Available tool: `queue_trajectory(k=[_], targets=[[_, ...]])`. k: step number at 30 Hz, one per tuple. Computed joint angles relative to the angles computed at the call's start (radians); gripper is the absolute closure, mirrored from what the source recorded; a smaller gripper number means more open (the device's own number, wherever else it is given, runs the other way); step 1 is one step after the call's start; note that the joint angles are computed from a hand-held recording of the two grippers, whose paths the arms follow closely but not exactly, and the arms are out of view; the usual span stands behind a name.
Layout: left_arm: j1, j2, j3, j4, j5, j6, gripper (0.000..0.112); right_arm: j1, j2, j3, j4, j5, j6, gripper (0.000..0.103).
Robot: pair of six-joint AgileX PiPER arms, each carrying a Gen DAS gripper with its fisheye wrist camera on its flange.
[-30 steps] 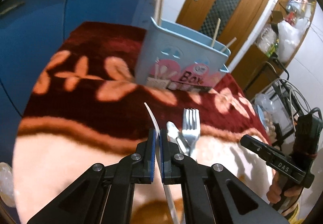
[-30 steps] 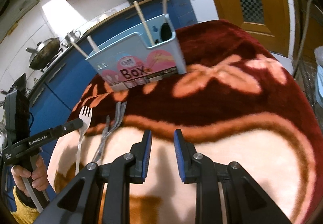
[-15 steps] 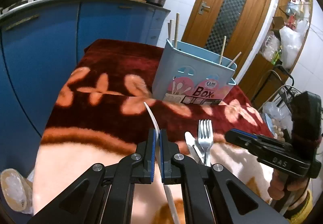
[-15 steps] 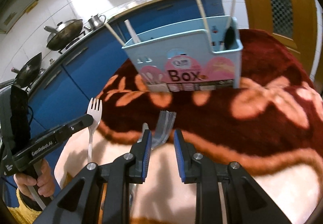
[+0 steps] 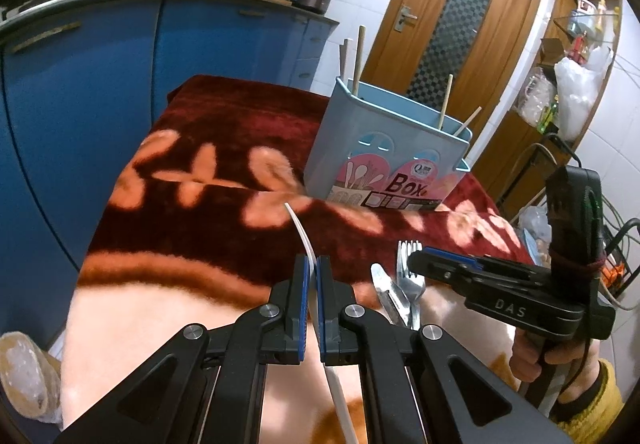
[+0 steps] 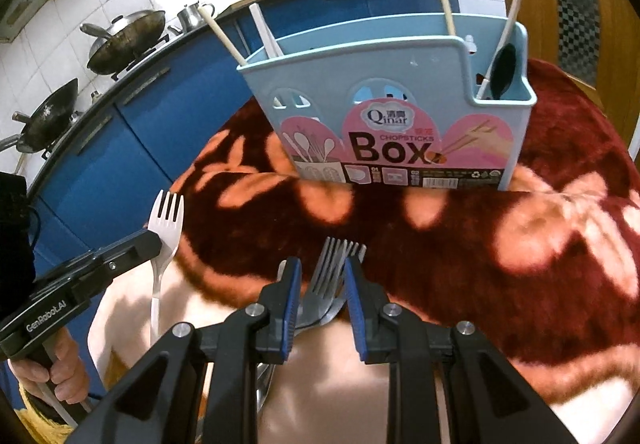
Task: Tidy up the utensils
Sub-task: 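Grasp a white plastic fork with the left tool while the right tool grasps metal forks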
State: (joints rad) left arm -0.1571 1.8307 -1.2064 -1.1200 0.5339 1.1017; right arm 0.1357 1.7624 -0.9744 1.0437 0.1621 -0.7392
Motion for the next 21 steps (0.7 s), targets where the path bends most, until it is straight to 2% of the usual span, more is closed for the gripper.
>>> queue_trajectory(k=[4,12,13,14,16,21], targets=[[-0.005,0.004,-0.005,0.007,-0.002,-0.008,0.109,-0.015,0.021,-0.034,-0.078,0.038,0.086,0.078],[-0.008,0.005,-0.007,0.009,-0.003,-0.013,0.109,-0.067,0.055,-0.069,0.086,0.135,-0.063,0.078],[-0.011,0.005,-0.007,0.009,-0.005,-0.015,0.109,-0.071,0.057,-0.07,0.103,0.142,-0.076,0.084],[-0.012,0.005,-0.007,0.009,-0.006,-0.015,0.109,-0.075,0.057,-0.067,0.129,0.147,-0.099,0.096],[-0.015,0.003,-0.005,0.001,-0.009,-0.005,0.109,-0.077,0.045,-0.046,0.207,0.141,-0.173,0.098],[-0.019,-0.018,0.014,-0.058,-0.012,0.058,0.109,-0.089,-0.038,0.058,0.601,0.144,-0.565,0.099]])
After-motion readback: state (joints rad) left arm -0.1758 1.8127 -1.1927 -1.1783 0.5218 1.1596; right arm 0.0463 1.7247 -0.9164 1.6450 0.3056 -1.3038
